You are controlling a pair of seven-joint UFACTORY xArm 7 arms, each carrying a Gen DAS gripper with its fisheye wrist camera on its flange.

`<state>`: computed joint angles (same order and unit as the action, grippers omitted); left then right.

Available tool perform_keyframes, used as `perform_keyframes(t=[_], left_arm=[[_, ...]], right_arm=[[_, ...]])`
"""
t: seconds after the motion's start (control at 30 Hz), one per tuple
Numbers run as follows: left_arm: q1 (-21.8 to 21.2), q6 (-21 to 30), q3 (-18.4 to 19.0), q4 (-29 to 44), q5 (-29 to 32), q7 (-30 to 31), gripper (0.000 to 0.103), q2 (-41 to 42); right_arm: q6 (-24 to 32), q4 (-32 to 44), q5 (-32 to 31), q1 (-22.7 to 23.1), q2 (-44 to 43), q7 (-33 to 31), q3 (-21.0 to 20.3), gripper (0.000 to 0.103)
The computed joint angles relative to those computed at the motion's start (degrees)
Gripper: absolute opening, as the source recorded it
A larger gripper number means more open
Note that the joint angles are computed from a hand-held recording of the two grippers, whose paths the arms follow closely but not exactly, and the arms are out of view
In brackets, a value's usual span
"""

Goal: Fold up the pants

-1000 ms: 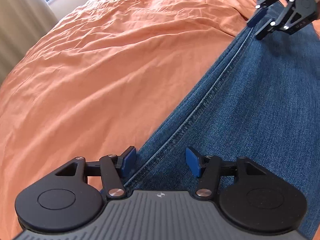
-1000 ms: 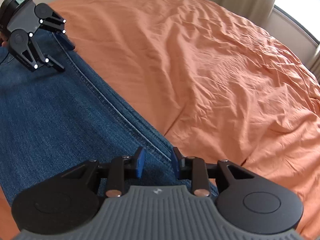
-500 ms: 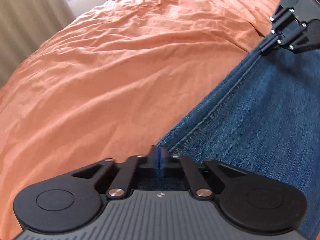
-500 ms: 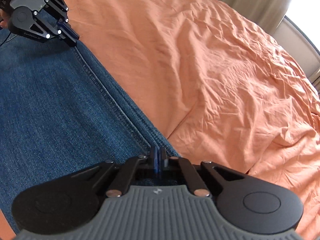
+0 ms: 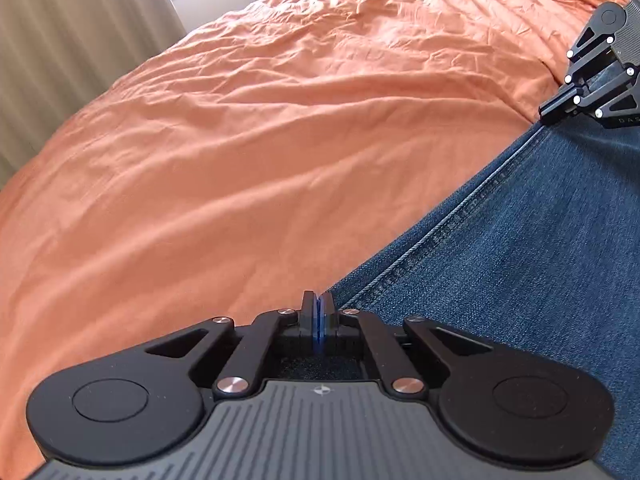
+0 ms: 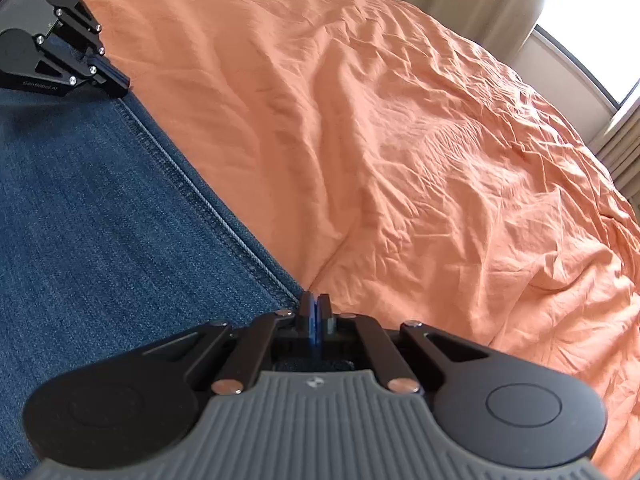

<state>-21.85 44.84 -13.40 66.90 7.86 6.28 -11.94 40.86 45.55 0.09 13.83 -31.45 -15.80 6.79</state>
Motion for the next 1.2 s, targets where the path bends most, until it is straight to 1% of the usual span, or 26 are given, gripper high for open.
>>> perform_keyframes(t=[0.03,0.07,0.1,0.13,0.2,0.27,0.3,0.37,0.4,0.47,0.53,0.6,0.67,0.73,0.83,0.9,0.97,1.03,1.13,1.17,1.2], left_arm=[[0.4,-0.35,-0.37,-0.05,1.13,-1.76,0.008,0.05],[0.89,-0.45,-0.93,0.14,2.96,-4.0,0.017,0.12],[1.03,0.11,-1.07,0.73,3.58,-5.17,0.025,0.34],[1.15,0.81,-1.14,1.41,3.96,-6.47,0.028,0.4],[0.81,0.67,-0.61,1.55,2.48,-7.04,0.036,-0.53],[0.49,1.15,-0.66,1.86,1.29,-8.0,0.039,-1.69],[0.29,1.53,-0.89,1.95,0.8,-8.74,0.04,-2.41],[-0.09,1.89,-1.55,1.73,0.08,-10.48,0.04,-3.86],[-0.25,2.01,-2.12,1.52,-0.04,-11.96,0.041,-4.62],[-0.84,2.4,-3.0,1.35,-0.85,-14.25,0.041,-5.72],[-2.43,3.46,-2.72,1.68,-4.8,-14.88,0.04,-6.16],[-3.1,3.98,-3.52,1.74,-6.35,-17.46,0.041,-6.48],[-4.01,4.06,-4.41,1.5,-7.23,-19.49,0.04,-6.65],[-5.13,3.49,-4.99,0.88,-9.05,-21.88,0.04,-6.61],[-6.81,2.6,-5.66,-0.19,-11.31,-24.93,0.036,-5.95],[-7.43,2.4,-6.41,-0.47,-10.86,-27.02,0.034,-5.05],[-8.04,2.45,-7.1,-0.3,-10.04,-29.24,0.033,-3.67],[-8.47,2.55,-7.53,-0.06,-8.83,-31.62,0.033,-2.61],[-8.92,1.84,-7.45,0.13,-7.21,-34.29,0.033,-1.53],[-9.01,1.81,-7.43,0.52,-6.63,-35.04,0.033,-0.98],[-9.17,1.74,-7.25,0.83,-6.22,-35.25,0.033,-0.53]], right_arm=[[-0.48,-0.14,-0.4,-0.88,-0.04,1.53,0.39,0.0],[-0.4,-0.1,-0.07,-1.2,-0.14,2.35,0.03,0.0],[0.01,-0.12,0.46,-1.66,-0.63,3.61,-0.38,0.003],[0.57,-0.18,1.06,-2.06,-1.41,4.75,-0.87,0.005],[2.12,-0.71,2.18,-3.21,-4.02,7.45,-1.82,0.006],[4.37,-1.71,2.92,-4.95,-8.06,10.96,-2.6,0.02],[6.02,-2.54,3.6,-5.96,-11.06,12.98,-3.41,0.028],[9.43,-4.17,5.17,-7.86,-16.93,16.66,-5.36,0.029],[11.22,-5.08,5.71,-9.01,-20.05,18.35,-6.34,0.031],[15.24,-6.84,5.99,-12.36,-26.89,22.15,-8.2,0.035],[19.26,-8.21,6.38,-15.45,-33.05,25.14,-10.96,0.038],[23.36,-9.49,6.0,-19.29,-39.47,27.74,-13.9,0.041],[27.52,-10.53,5.18,-23.18,-44.93,29.63,-17.41,0.041],[30.75,-12.31,5.05,-27.26,-50.12,32.04,-21.56,0.044],[34.44,-16.16,6.41,-32.66,-56.16,36.0,-28.23,0.047],[35.14,-19.83,7.56,-35.95,-59.51,37.84,-31.68,0.047],[34.1,-23.77,8.55,-38.88,-61.92,38.83,-33.86,0.048],[31.62,-27.33,9.52,-40.84,-62.53,38.56,-35.75,0.048],[26.33,-32.02,11.59,-44.41,-61.71,37.44,-38.29,0.046],[24.92,-32.89,12.56,-45.67,-60.78,37.28,-39.02,0.044],[23.82,-33.38,13.72,-46.47,-59.87,37.17,-39.27,0.035]])
